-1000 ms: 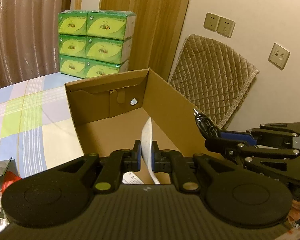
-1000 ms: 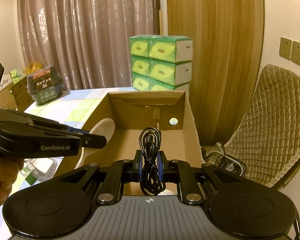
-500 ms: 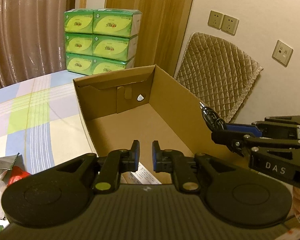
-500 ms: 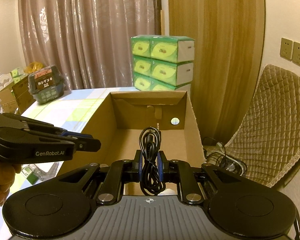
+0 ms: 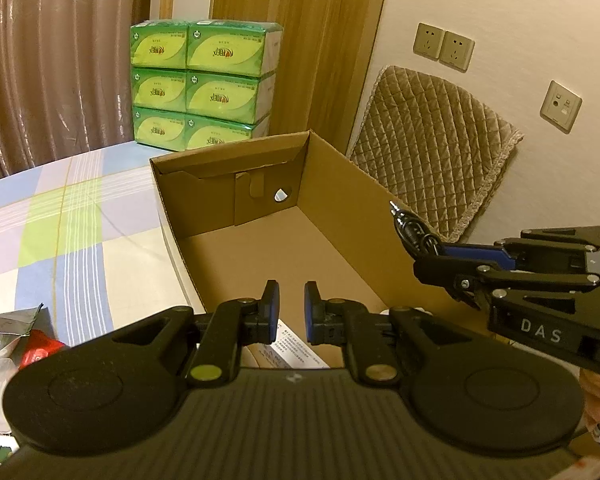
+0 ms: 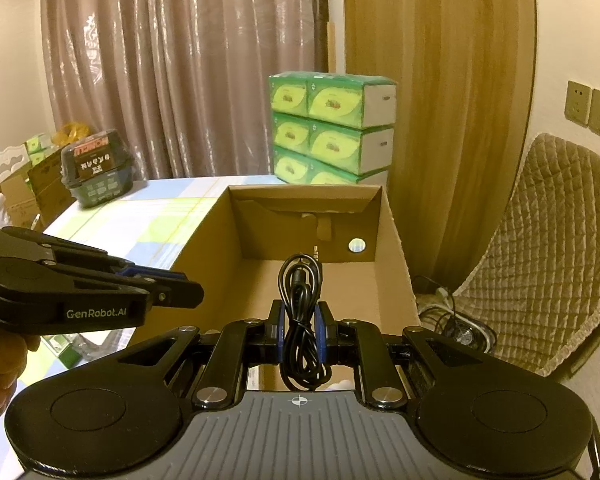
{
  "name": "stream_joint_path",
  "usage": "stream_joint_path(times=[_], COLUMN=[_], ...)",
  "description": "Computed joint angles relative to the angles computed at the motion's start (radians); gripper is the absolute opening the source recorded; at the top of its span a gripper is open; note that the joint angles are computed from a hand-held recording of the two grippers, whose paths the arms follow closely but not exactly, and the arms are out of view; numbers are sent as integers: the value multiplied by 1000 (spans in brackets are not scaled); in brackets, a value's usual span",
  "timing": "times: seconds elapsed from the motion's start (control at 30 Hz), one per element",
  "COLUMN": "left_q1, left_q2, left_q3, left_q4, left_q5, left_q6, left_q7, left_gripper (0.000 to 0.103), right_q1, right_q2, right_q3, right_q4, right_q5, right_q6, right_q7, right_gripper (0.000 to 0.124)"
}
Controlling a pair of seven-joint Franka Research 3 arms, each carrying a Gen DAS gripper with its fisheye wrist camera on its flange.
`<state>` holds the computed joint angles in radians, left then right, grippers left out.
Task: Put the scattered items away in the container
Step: 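Open both grippers to drop the cable and spoon into the cardboard box, then move both tools back over the scattered items on the table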
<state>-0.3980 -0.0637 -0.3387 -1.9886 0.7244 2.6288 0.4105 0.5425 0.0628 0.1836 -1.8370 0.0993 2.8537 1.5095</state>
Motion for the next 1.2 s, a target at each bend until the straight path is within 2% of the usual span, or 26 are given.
stream_joint_path(times=[0.07,0.13,0.17,0.2,0.23,0.6,0.73,0.9,1.03,1.2], left_q1=[0,0,0,1,1,11,20,29,18,-37], left_q2=[-2,-7,-10,-9,-11,-73,-138,-287,-437,-626], left_q3=[0,-1,-1,-2,-2,-12,-26,-53,-71,-75], left_q4=[-2,-5,-8,-7,-8,-70,-127,-251,-362,-491], left_q5=[-1,-2,-3,-1,-1,-13,-17,-47,-109,-222], left_q6=[2,2,2,1,1,2,-1,-25,-83,-188], left_q7=[2,1,-2,-4,-4,-27,-57,-112,-134,-109], left_gripper=[9,11,15,19,20,26,36,53,75,91], right_q1=[1,5,8,13,12,-4,-11,-8,9,35], right_q2=[3,5,6,6,5,-47,-91,-157,-202,-241], right_q3=[-1,-5,-9,-17,-15,-5,7,30,46,79], right_q4=[1,-12,-15,-14,-19,-79,-131,-203,-240,-265], right_q5=[-5,-31,-56,-100,-95,-63,-42,-3,50,61], right_q6=[12,61,74,75,84,66,66,73,80,86], right_q7=[5,23,35,65,64,95,104,95,81,60], right_gripper=[12,13,29,57,63,64,64,64,64,66])
